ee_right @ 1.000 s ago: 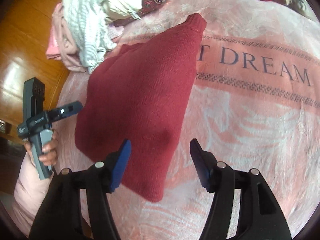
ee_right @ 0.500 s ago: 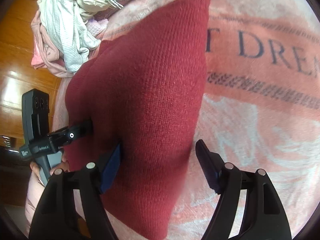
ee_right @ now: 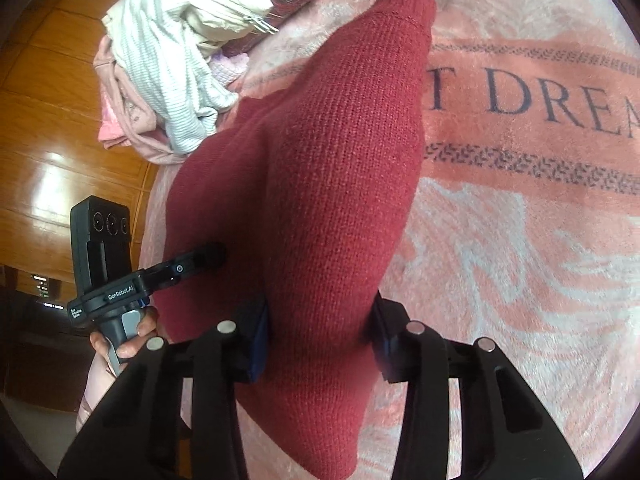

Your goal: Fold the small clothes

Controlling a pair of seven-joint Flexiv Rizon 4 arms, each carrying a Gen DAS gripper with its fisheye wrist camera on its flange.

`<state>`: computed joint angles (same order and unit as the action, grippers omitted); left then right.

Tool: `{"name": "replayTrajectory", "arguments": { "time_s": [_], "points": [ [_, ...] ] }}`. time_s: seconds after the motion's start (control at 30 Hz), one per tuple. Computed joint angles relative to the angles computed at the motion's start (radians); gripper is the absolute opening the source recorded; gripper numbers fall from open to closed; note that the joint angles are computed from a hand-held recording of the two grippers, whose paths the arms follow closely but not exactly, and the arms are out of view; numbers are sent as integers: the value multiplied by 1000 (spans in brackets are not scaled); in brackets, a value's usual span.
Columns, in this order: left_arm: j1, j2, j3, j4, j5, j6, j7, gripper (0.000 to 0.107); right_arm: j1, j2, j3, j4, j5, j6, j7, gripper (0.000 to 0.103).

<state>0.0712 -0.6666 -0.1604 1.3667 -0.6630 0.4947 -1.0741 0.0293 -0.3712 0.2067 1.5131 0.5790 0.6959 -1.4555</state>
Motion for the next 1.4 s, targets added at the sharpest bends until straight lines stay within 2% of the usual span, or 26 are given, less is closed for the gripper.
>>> {"name": "replayTrajectory", "arguments": {
  "time_s": [0.17, 0.27, 0.47, 0.63, 0.73, 0.8, 0.87, 0.93, 1.03, 1.1, 1.13, 1.23, 1.3, 1.4],
  "points": [
    [-3, 94, -19, 130, -74, 2, 42, 46, -32, 105, -5, 90, 29, -33, -46, 40],
    [-21, 162, -23, 226, -131, 2, 74, 46, -51, 207, -26, 183, 57, -60, -78, 40],
    [-90, 278, -6, 390, -199, 24, 127, 46, -59, 385, -103, 343, 98, -130, -130, 40],
    [-161, 370, 17, 538, -239, 81, 170, 46, -43, 480, -157, 449, 93, -160, -166, 40],
    [-196, 396, 29, 584, -227, 136, 188, 47, -28, 509, -171, 504, 95, -135, -177, 41],
    [-217, 399, 33, 607, -203, 190, 205, 49, -15, 517, -164, 547, 67, -83, -169, 45],
    [-228, 389, 35, 618, -182, 237, 218, 56, 1, 517, -156, 591, 63, -7, -175, 49],
    [-228, 376, 22, 637, -219, 275, 247, 62, 13, 509, -167, 612, 106, 39, -178, 54],
    [-225, 367, 7, 658, -289, 300, 278, 65, 20, 503, -185, 627, 193, 75, -200, 56],
    [-234, 374, 10, 663, -283, 317, 269, 66, 20, 516, -184, 633, 199, 85, -188, 58],
    [-235, 381, 14, 666, -272, 320, 259, 69, 18, 531, -184, 640, 198, 86, -176, 62],
    [-249, 403, 26, 663, -220, 329, 176, 71, 22, 603, -157, 683, 126, 103, -105, 64],
    [-259, 447, 39, 697, -180, 366, 162, 72, 27, 668, -128, 730, 34, 109, -36, 67],
    [-279, 502, 54, 751, -115, 433, 133, 77, 46, 742, -110, 788, -32, 94, 25, 69]
  ]
}}
